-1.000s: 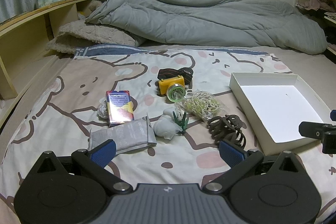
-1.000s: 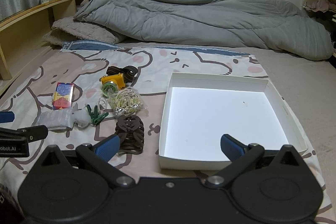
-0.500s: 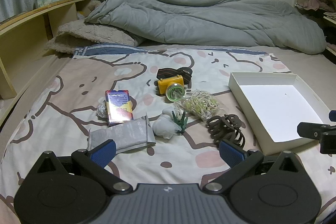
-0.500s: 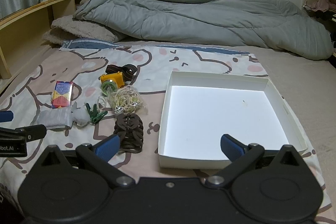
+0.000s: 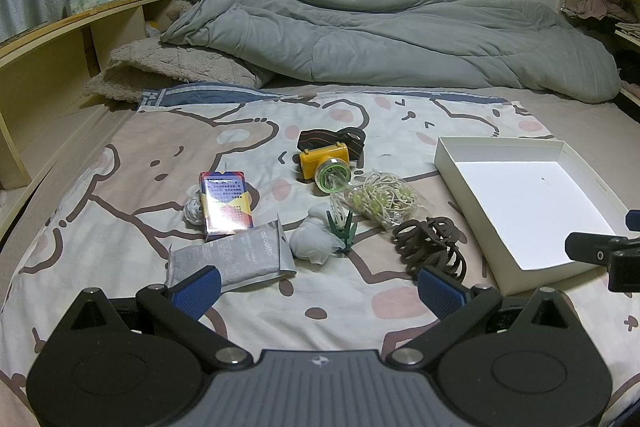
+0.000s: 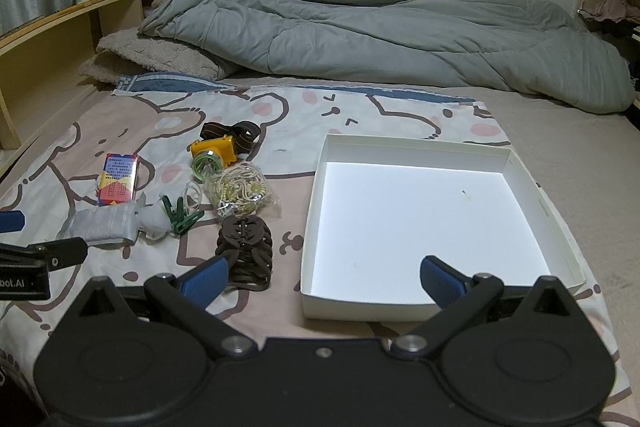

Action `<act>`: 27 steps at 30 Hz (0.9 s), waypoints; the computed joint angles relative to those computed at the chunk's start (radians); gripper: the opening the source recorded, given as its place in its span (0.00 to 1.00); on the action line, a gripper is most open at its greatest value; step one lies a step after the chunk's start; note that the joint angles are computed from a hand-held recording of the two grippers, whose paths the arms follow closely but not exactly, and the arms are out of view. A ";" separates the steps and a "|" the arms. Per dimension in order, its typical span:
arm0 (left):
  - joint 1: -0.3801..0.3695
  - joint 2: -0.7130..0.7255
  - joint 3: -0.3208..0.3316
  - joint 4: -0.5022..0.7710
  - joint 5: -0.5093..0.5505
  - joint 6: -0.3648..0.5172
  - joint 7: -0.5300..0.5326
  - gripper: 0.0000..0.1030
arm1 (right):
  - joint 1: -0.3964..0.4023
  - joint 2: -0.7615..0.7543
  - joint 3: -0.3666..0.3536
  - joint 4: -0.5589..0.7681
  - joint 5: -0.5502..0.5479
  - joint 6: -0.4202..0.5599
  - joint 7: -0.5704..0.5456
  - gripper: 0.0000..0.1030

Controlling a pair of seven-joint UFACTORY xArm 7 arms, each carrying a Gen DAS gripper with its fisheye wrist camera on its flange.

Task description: Organize objects

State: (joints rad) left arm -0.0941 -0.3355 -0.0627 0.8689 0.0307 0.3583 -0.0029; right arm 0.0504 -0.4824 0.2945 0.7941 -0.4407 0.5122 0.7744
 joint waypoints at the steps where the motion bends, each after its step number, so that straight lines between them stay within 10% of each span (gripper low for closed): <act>1: 0.000 0.001 0.000 0.000 0.000 0.000 0.000 1.00 | 0.000 0.001 0.000 0.002 0.000 0.001 0.000 1.00; 27: 0.007 0.001 -0.008 -0.007 0.012 -0.018 -0.013 1.00 | -0.006 0.000 0.008 -0.008 -0.017 -0.011 0.018 1.00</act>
